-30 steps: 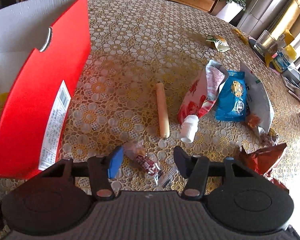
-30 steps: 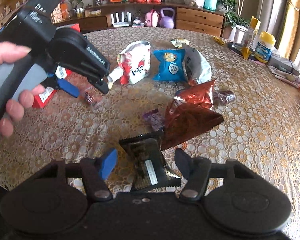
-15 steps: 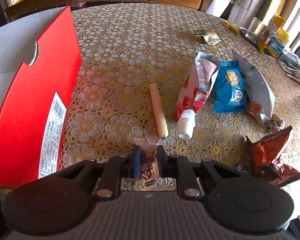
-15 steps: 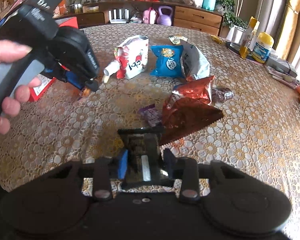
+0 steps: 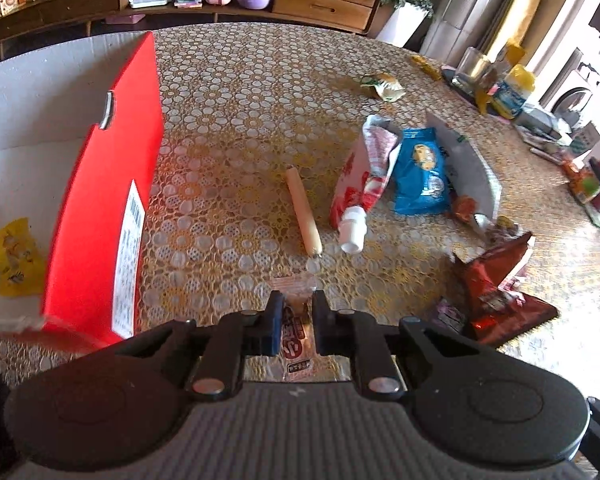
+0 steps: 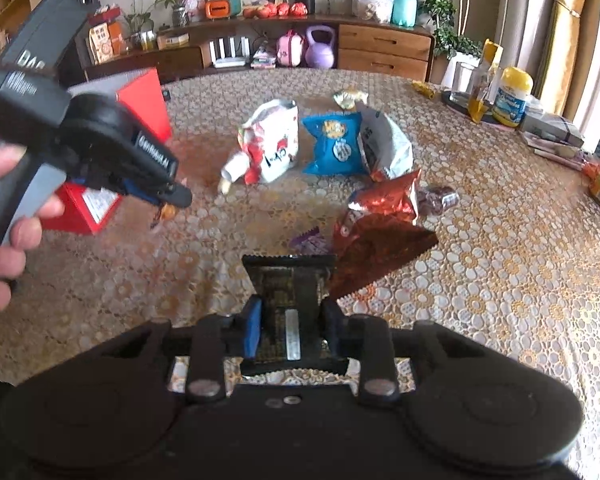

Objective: Organize snacks
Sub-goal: 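Carry the clear-wrapped snack and black packet with both tools over the box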

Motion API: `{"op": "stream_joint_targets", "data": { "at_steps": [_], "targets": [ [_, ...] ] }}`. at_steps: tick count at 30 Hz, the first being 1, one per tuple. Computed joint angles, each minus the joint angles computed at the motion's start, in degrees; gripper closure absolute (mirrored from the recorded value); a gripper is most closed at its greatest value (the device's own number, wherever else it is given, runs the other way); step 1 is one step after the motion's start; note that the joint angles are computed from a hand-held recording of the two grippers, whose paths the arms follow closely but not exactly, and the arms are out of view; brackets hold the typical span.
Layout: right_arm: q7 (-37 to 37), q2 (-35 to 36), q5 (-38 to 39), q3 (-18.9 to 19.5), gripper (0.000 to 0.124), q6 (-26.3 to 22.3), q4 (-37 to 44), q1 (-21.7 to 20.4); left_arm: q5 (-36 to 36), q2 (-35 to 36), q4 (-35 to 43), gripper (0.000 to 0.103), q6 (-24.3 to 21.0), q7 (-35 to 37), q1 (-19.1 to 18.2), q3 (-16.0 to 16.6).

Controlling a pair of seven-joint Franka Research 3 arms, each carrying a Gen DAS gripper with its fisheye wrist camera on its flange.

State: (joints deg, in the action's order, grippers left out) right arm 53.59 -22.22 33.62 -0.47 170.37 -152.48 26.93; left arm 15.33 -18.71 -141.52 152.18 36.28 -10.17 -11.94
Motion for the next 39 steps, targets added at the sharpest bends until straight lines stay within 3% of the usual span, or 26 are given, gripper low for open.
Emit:
{"op": "stream_joint_targets", "data": {
  "at_steps": [20, 39],
  "targets": [
    [9.36, -10.85, -2.91, 2.41, 0.094, -2.97, -0.27, 1.53, -6.68, -17.45, -5.91, 0.088, -5.43, 8.24, -4.73, 2.13],
    [12.31, -6.75, -4.88, 6.07, 0.094, -0.49, 6.65, 7.00, -5.48, -32.52, -8.95, 0.088, -13.91, 15.83, -2.86, 4.57]
  ]
}}
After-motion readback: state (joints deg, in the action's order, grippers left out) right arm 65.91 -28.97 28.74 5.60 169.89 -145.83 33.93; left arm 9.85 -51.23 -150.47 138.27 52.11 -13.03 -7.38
